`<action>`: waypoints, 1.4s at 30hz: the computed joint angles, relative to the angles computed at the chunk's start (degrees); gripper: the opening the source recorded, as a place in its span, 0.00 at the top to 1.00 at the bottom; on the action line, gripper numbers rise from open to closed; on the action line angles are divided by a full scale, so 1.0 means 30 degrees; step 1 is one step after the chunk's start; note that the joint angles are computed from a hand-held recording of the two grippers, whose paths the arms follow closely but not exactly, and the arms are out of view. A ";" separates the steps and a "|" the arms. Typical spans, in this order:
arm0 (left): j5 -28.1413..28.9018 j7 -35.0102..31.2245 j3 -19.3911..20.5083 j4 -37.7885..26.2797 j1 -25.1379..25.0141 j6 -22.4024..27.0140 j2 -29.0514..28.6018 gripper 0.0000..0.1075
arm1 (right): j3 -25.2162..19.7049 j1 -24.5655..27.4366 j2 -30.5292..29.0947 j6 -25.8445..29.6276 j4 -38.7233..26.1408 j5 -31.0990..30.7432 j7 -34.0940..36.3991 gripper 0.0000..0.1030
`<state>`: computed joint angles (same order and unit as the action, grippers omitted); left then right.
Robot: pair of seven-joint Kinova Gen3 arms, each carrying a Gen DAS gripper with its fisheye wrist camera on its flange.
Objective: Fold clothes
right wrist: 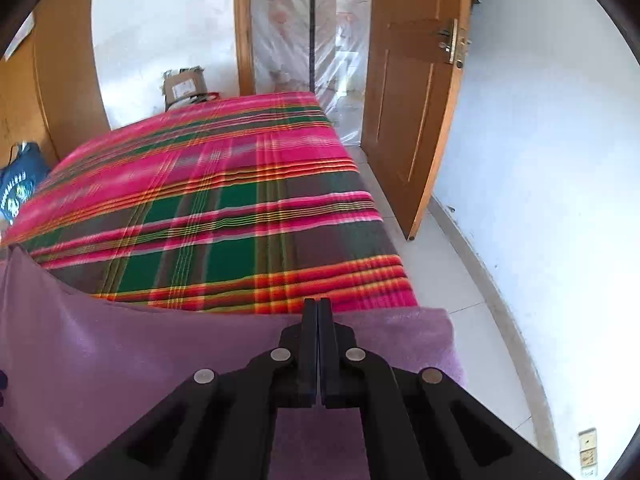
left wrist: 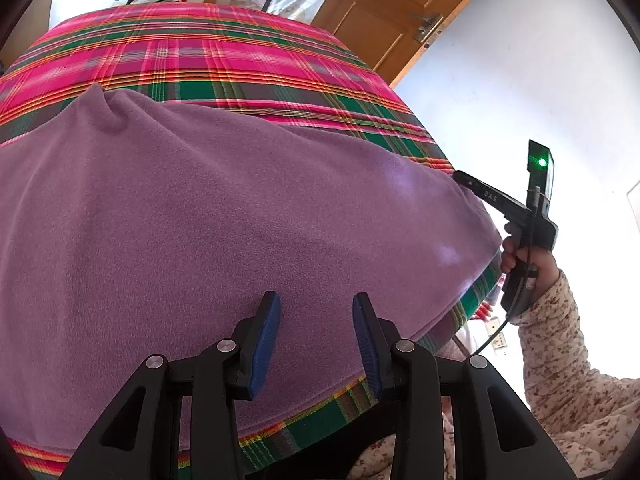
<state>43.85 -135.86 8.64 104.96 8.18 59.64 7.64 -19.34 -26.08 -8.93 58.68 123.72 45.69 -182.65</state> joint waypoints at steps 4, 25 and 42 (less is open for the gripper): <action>0.0058 -0.0019 -0.0012 0.0069 0.0008 -0.0083 -0.0050 0.64 | -0.0608 -0.0389 -0.0559 0.0132 0.0421 0.0166 -0.0733 0.98; 0.1262 -0.0311 -0.1465 0.1082 -0.1908 0.0098 -0.0856 0.64 | -0.2232 -0.4310 0.0125 0.3334 -0.0481 0.1026 -0.4881 0.72; 0.1890 0.0149 -0.3092 0.2026 -0.5164 -0.0694 -0.1201 0.64 | 0.1277 -0.6552 0.6495 -0.2149 -0.5959 0.2183 0.1770 0.72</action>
